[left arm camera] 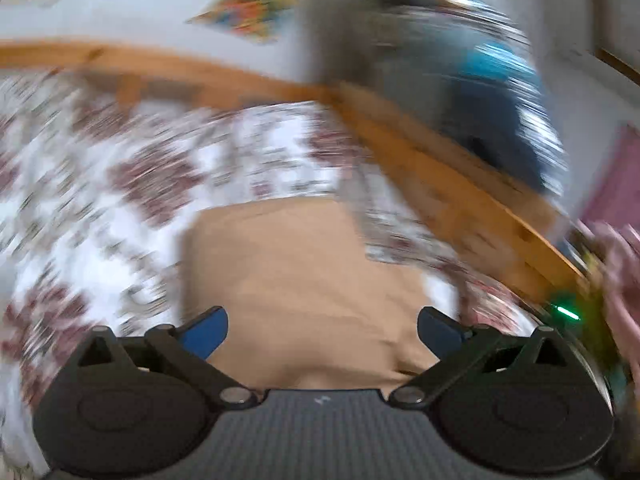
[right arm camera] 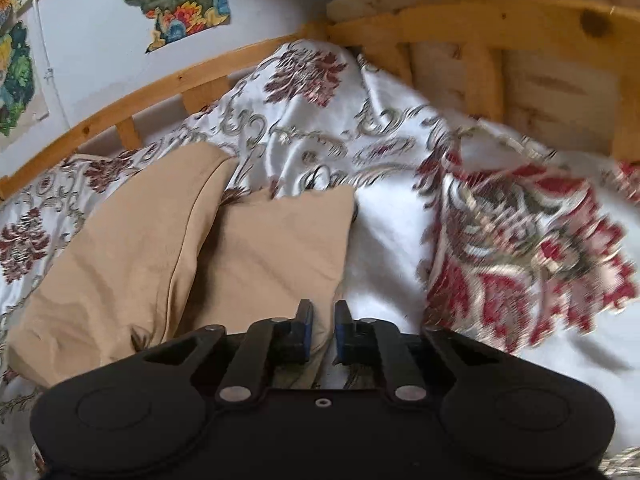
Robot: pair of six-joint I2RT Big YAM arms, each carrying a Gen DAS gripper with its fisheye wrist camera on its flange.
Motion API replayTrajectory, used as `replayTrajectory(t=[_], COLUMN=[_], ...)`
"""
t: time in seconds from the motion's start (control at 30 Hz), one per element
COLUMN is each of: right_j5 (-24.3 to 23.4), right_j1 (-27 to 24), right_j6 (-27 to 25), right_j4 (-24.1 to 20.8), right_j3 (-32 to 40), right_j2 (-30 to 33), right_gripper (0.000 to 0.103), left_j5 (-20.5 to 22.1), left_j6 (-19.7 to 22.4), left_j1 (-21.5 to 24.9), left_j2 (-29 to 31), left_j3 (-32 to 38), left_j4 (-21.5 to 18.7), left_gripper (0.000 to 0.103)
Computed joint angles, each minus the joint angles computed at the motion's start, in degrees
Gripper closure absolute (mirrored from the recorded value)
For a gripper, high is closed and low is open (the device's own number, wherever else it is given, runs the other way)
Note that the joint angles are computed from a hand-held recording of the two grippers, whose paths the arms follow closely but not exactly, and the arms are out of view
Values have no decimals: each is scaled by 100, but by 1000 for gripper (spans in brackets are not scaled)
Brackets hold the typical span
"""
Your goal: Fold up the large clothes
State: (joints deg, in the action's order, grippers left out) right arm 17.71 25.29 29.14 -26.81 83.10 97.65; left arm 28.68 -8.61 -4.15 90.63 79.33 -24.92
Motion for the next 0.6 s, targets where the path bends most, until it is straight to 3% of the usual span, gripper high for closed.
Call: replayTrajectory(t=[0.13,0.17,0.23,0.3,0.4,0.5,0.6], right_j5=[557,595,559,329,121,-122,-263], right_j1=[136,164,215,240,307,335,331], right_j6=[-370,-554,-982,-1377,-2000,-2250,-2467], right_j4=[-66,-35,55,82,-287,-602,-1090], right_j3=[233,340,639,1031,2076,3111,4163], right_j2=[-79,-61,68,288,956,1677,2388], right_gripper=[63,57,34,31,30,30,36], left_j5=[251,363,566,778,1115,1238,1395], left_j6=[-1224,-1348,-1420,-1346,-999,-580,-668], left_j1=[343,406,493,549,533,455,448], left_j2=[621,775,1006,1155,1355,1533,1554], left_j3=[457,595,753,818,924,1066,937], left_j4=[-212,-335,-483,-547,-694,-991,-834], left_gripper=[1,1,1,1,1,0,0])
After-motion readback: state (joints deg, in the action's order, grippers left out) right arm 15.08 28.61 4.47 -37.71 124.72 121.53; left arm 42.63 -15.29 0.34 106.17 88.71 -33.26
